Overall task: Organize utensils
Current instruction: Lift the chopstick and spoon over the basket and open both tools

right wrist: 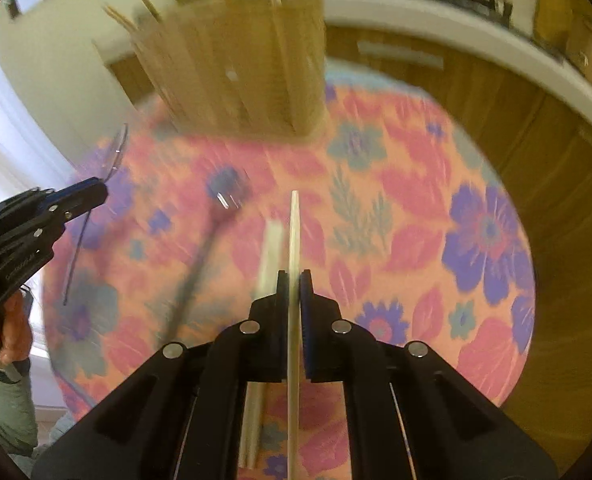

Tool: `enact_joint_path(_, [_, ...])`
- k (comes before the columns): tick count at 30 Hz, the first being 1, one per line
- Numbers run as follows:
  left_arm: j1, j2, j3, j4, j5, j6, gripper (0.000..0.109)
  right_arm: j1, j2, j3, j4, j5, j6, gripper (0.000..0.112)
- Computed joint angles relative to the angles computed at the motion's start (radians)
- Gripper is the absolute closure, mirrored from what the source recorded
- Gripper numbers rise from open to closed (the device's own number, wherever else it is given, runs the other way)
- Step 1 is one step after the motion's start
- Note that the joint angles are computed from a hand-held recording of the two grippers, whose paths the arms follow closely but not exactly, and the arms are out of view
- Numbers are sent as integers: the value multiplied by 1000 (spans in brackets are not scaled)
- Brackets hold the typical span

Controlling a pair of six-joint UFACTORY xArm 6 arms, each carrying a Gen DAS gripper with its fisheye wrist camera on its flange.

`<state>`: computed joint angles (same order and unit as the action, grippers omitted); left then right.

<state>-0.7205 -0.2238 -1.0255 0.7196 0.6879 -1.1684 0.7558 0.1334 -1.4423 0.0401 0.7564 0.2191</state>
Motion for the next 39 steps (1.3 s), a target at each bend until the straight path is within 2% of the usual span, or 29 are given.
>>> enact_joint_path(5, [11, -49, -47, 164, -53, -99, 99, 5, -35, -14, 45, -143, -54, 109])
enact_joint_path(9, [44, -17, -154, 243, -104, -139, 99, -5, 7, -115, 82, -246, -91, 109])
enact_joint_path(12, [70, 34, -260, 329, -143, -185, 98, -18, 65, -204, 96, -327, -111, 109])
enact_joint_path(14, [85, 73, -318, 356, -168, -204, 98, -25, 105, -272, 45, -358, -63, 109])
enact_joint_path(16, [102, 127, -385, 405, -191, -248, 98, -35, 162, -356, 75, -389, -68, 109])
enact_joint_path(21, [116, 246, -513, 621, -154, -434, 98, -58, 314, -546, 22, -504, -9, 109])
enact_joint_path(23, [132, 279, -538, 663, -165, -485, 98, -72, 386, -642, -127, -521, 126, 109])
enact_joint_path(25, [144, 315, -566, 703, -171, -536, 98, -81, 436, -707, -209, -533, 212, 109])
enact_joint_path(30, [165, 367, -592, 767, -169, -609, 98, -108, 593, -927, -511, -489, 533, 109])
enact_joint_path(35, [188, 396, -593, 786, -193, -640, 98, -99, 791, -1210, -451, -385, 473, 109])
enact_joint_path(39, [201, 406, -591, 794, -213, -648, 97, -108, 736, -1098, -631, -442, 662, 109])
